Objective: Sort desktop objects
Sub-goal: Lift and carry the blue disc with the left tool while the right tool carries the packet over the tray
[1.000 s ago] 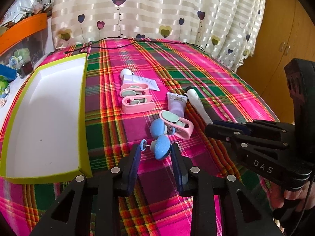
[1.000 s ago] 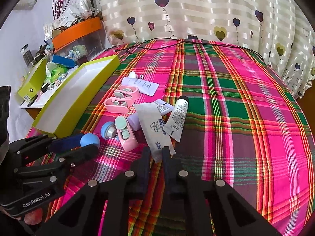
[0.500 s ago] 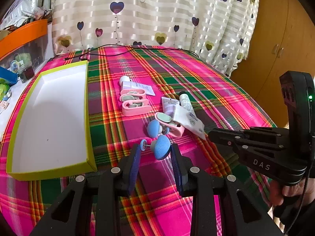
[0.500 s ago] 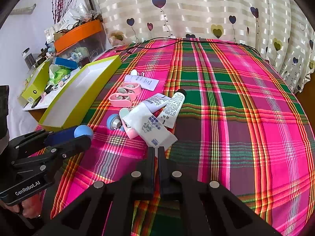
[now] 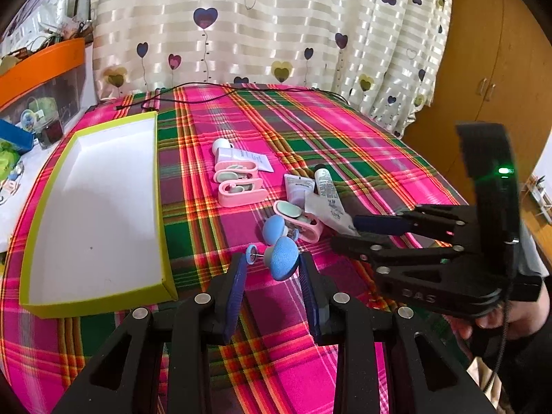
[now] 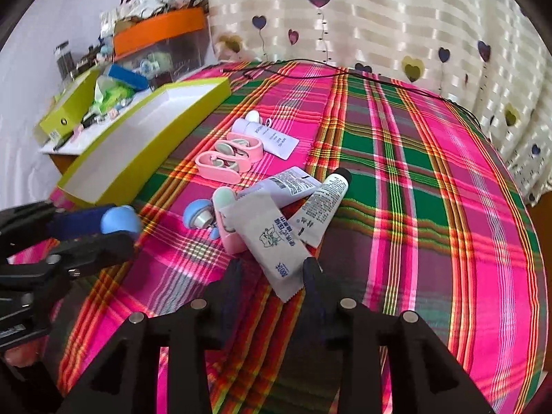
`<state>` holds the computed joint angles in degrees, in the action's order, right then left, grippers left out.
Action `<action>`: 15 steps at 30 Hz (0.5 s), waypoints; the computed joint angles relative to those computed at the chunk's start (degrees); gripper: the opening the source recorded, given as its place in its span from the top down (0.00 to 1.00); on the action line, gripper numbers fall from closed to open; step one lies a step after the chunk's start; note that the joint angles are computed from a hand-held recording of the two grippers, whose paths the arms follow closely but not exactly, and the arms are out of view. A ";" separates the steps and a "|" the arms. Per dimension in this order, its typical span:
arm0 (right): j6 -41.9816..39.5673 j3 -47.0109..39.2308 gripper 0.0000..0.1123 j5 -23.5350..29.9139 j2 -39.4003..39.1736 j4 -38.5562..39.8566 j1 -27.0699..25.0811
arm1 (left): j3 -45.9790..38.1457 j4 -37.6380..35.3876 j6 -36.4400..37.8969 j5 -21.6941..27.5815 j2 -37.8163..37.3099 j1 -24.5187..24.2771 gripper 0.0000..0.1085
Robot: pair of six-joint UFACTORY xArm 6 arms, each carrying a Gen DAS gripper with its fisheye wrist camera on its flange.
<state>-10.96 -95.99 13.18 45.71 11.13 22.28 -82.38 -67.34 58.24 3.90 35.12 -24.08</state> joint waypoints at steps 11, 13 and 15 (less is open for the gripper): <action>-2.76 -2.53 0.93 1.03 1.11 1.67 -0.28 | -0.30 1.44 -0.95 0.44 0.06 0.27 0.70; -3.34 -1.66 0.93 0.18 0.48 2.64 -0.09 | -0.29 0.78 -0.19 0.43 -0.12 0.29 0.70; -3.90 -0.79 0.94 -0.70 -0.17 3.65 0.11 | -0.08 0.10 0.53 0.25 -0.41 0.27 0.70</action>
<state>-14.87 -96.78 12.47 45.54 14.78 22.39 -82.46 -67.24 58.77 4.15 34.71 -23.82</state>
